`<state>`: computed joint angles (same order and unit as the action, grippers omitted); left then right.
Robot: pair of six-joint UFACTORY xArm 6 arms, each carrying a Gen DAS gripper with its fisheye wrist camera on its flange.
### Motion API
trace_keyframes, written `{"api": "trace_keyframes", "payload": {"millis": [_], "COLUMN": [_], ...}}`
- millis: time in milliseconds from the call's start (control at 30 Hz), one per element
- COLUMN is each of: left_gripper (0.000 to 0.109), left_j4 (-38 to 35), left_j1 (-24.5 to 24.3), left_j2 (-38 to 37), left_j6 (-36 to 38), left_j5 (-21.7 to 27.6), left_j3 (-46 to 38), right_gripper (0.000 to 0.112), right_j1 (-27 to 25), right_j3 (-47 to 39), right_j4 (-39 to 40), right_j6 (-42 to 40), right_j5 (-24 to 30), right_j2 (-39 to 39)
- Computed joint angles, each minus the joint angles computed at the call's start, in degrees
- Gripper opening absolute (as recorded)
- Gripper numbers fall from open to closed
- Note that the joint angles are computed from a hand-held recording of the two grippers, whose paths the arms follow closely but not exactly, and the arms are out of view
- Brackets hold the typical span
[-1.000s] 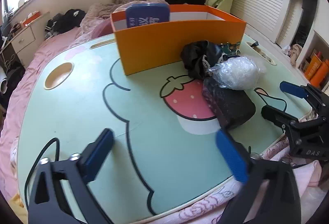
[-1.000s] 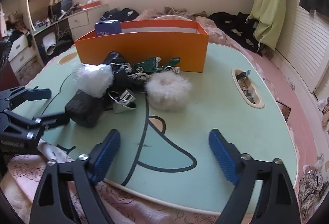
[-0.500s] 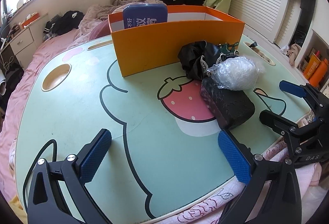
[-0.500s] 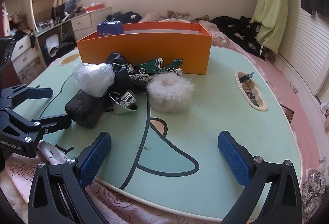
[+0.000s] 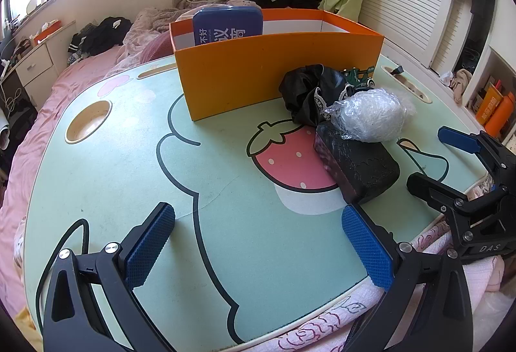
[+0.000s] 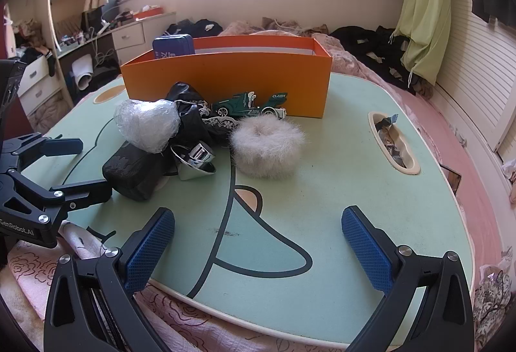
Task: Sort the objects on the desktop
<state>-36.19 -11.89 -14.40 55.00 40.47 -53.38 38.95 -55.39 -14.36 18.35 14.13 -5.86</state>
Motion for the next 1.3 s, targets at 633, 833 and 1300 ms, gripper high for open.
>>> {"api": "trace_keyframes", "payload": {"millis": [633,833,1300], "left_gripper": [0.090,0.078,0.041], "left_j4": [-5.69,-2.85,-5.77], "left_j1": [-0.57,-3.48,0.86], "left_j2": [3.62,6.58,2.43], "left_j6": [1.45,0.27,6.40], "left_j5": [15.06,16.35,14.38], "left_j3": [-10.02,-12.56,-7.03], "right_gripper": [0.103,0.103,0.103], "right_j1": [-0.06,-0.11,-0.11], "right_j3": [0.27,0.43,-0.39], "right_j4": [-0.15,-0.41,-0.23], "right_j6": [0.14,0.47,0.28], "right_j5": [-0.29,-0.45,0.02], "right_j2": [-0.03,-0.08,0.03]}}
